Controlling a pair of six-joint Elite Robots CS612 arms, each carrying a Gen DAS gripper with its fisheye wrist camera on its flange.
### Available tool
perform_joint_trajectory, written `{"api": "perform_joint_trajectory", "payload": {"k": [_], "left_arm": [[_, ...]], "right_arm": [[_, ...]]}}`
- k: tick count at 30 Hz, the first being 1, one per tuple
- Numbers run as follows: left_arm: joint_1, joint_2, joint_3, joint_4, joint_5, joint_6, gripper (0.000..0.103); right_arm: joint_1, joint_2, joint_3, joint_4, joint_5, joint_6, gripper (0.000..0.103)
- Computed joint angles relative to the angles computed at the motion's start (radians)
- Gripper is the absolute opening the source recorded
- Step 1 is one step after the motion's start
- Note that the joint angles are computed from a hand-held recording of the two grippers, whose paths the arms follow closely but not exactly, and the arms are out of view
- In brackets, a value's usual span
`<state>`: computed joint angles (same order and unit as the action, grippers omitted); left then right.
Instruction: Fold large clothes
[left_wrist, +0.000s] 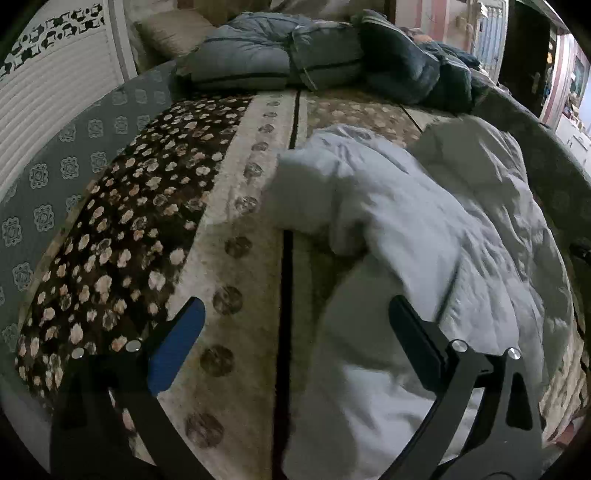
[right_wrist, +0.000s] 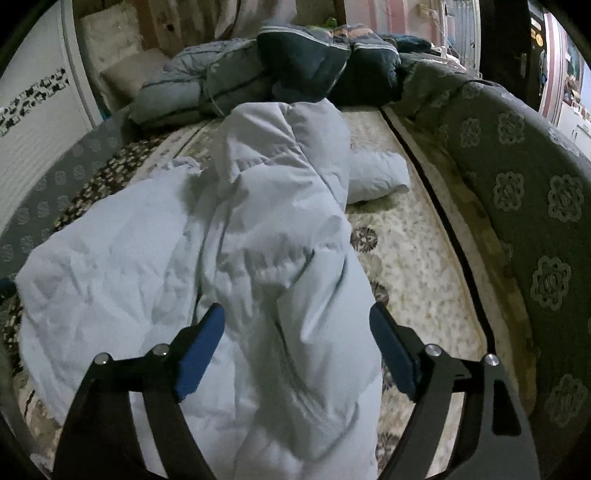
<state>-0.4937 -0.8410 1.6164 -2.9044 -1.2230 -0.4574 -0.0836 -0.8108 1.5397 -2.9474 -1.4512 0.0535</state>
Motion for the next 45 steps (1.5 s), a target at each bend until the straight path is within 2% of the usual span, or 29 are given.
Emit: {"api": "perform_joint_trajectory", "payload": {"k": [2,7,9,13,16,20,23,25,28,31,32,33,34,35,36,37,39,42,45], "left_arm": [[0.016,0.012,-0.018,0.004,-0.001,0.006,0.1],[0.05,0.065,-0.099,0.09,0.005,0.051,0.1],[0.064,0.101,-0.149,0.123,-0.023,0.069,0.1],[0.089,0.164,-0.227,0.122,-0.114,0.114,0.1],[0.102,0.216,-0.3,0.148,-0.127,0.159,0.1],[0.129,0.297,-0.427,0.206,-0.22,0.19,0.1],[0.136,0.35,-0.503,0.197,-0.263,0.243,0.1],[0.136,0.381,-0.547,0.189,-0.269,0.266,0.1],[0.145,0.429,-0.621,0.179,-0.333,0.246,0.1],[0.144,0.471,-0.691,0.164,-0.336,0.234,0.1],[0.143,0.489,-0.725,0.17,-0.334,0.226,0.1],[0.142,0.5,-0.749,0.172,-0.329,0.217,0.095],[0.142,0.513,-0.779,0.174,-0.339,0.211,0.075],[0.142,0.517,-0.795,0.18,-0.345,0.207,0.061],[0.139,0.52,-0.815,0.197,-0.332,0.206,0.034],[0.138,0.519,-0.823,0.205,-0.321,0.21,0.018],[0.129,0.504,-0.829,0.233,-0.26,0.236,0.011],[0.118,0.468,-0.809,0.256,-0.148,0.275,0.008],[0.12,0.4,-0.744,0.235,-0.088,0.297,0.008]], "right_arm": [[-0.002,0.015,-0.026,0.011,-0.001,0.013,0.082],[-0.001,0.065,-0.115,0.06,-0.037,0.011,0.084],[0.001,0.092,-0.16,0.076,-0.054,-0.009,0.085],[0.003,0.154,-0.274,0.132,-0.094,-0.059,0.085],[-0.01,0.195,-0.359,0.183,-0.043,-0.053,0.085],[-0.014,0.26,-0.483,0.279,-0.021,-0.071,0.085],[-0.014,0.299,-0.548,0.326,0.001,-0.093,0.085],[-0.014,0.318,-0.572,0.321,-0.001,-0.095,0.093],[-0.022,0.35,-0.623,0.334,0.046,-0.074,0.096],[-0.026,0.394,-0.707,0.384,0.113,-0.064,0.095],[-0.024,0.413,-0.743,0.413,0.12,-0.071,0.092],[-0.023,0.424,-0.762,0.426,0.127,-0.08,0.074],[-0.022,0.433,-0.779,0.438,0.128,-0.084,0.059],[-0.019,0.435,-0.783,0.435,0.107,-0.074,0.044],[-0.016,0.429,-0.773,0.42,0.088,-0.071,0.034],[-0.012,0.419,-0.756,0.399,0.062,-0.068,0.031],[-0.002,0.377,-0.68,0.321,-0.009,-0.071,0.022],[0.007,0.319,-0.585,0.217,-0.131,-0.093,0.019],[0.0,0.245,-0.481,0.104,-0.183,-0.074,0.019]]}}
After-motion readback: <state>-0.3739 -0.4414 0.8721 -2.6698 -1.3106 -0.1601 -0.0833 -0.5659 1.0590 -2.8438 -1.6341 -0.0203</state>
